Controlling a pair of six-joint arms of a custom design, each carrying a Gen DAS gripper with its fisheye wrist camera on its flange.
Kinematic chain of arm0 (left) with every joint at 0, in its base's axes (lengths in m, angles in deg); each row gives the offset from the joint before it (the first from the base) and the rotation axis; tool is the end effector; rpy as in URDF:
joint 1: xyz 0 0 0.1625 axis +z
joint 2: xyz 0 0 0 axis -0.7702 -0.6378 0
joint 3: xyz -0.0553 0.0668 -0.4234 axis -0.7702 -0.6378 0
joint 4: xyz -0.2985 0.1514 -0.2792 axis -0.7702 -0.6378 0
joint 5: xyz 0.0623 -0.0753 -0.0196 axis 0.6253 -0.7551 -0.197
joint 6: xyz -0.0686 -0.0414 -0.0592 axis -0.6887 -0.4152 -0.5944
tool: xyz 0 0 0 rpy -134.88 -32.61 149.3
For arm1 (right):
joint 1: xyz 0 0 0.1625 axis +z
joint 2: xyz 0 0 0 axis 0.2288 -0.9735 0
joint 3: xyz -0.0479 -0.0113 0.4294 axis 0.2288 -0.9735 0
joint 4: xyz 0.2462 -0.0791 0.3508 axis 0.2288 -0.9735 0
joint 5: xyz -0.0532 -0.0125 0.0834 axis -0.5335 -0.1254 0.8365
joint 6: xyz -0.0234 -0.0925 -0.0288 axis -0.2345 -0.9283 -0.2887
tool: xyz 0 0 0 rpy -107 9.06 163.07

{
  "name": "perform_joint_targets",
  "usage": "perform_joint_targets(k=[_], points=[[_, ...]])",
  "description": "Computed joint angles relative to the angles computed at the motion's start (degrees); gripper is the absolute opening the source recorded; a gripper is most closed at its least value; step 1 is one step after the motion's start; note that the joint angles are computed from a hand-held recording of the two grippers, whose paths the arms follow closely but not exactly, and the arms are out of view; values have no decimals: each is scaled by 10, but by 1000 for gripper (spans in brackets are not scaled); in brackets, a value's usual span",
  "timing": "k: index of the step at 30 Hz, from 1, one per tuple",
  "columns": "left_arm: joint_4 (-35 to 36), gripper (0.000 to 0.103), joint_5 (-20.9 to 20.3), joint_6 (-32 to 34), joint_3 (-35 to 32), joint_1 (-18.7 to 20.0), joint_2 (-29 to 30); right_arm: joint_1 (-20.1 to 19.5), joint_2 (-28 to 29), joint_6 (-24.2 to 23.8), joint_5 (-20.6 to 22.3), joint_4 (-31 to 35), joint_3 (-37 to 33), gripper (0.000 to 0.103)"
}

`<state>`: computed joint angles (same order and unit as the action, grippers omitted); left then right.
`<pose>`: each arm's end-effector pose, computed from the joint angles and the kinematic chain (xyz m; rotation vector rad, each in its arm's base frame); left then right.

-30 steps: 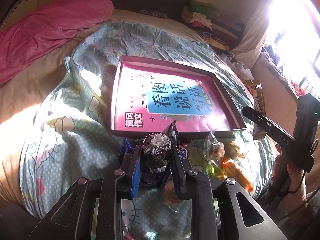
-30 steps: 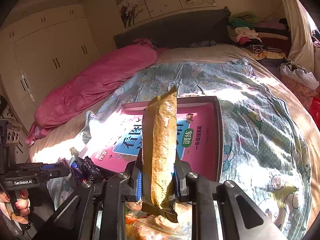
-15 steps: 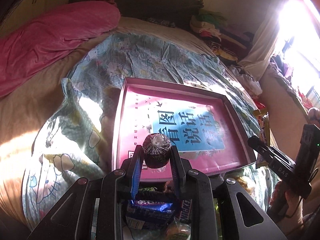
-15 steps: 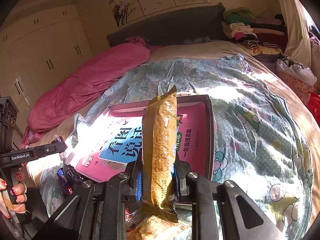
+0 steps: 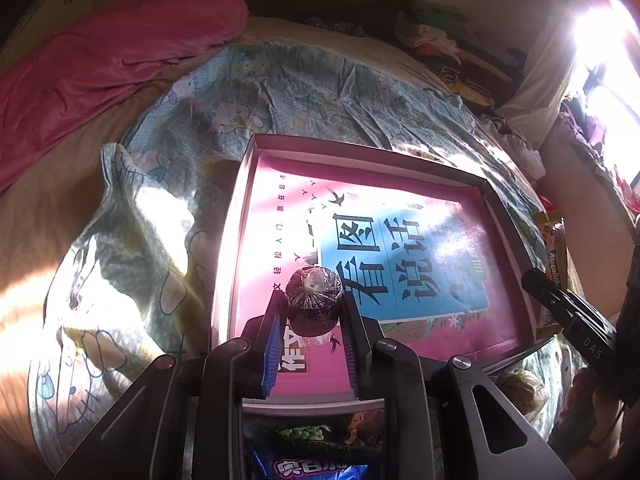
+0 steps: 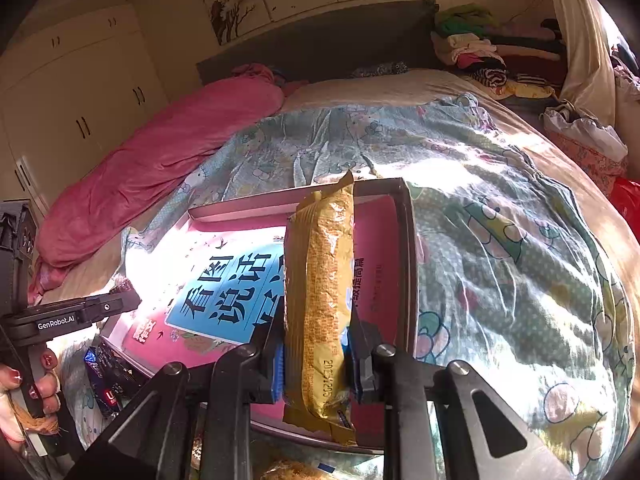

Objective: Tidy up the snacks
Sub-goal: 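Lift and carry the chocolate and yellow bar over the pink tray with both tools, then open the left tool to drop the chocolate in the tray while the right tool releases the bar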

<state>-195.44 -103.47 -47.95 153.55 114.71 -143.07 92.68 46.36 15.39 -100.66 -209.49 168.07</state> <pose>-0.0849 -0.5777 0.1632 0.8496 2.5880 -0.4460 0.1865 -0.4133 0.0415 -0.0241 -2.2847 1.1737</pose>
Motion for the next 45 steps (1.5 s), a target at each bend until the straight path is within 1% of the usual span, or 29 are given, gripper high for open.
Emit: perform_joint_targets(k=[4,11,19,24,45], points=[[2,28,8,2,-5,2,11,-4,3,7,-11,13,-3,24],[9,28,14,4,-2,3,14,-9,3,26,-14,39,0,24],[17,28,13,8,0,5,11,-5,3,32,-21,64,-1,24],[24,28,13,5,0,7,9,2,4,32,-33,79,-1,24],[34,28,14,-2,-4,10,7,8,-3,51,-25,88,13,25]])
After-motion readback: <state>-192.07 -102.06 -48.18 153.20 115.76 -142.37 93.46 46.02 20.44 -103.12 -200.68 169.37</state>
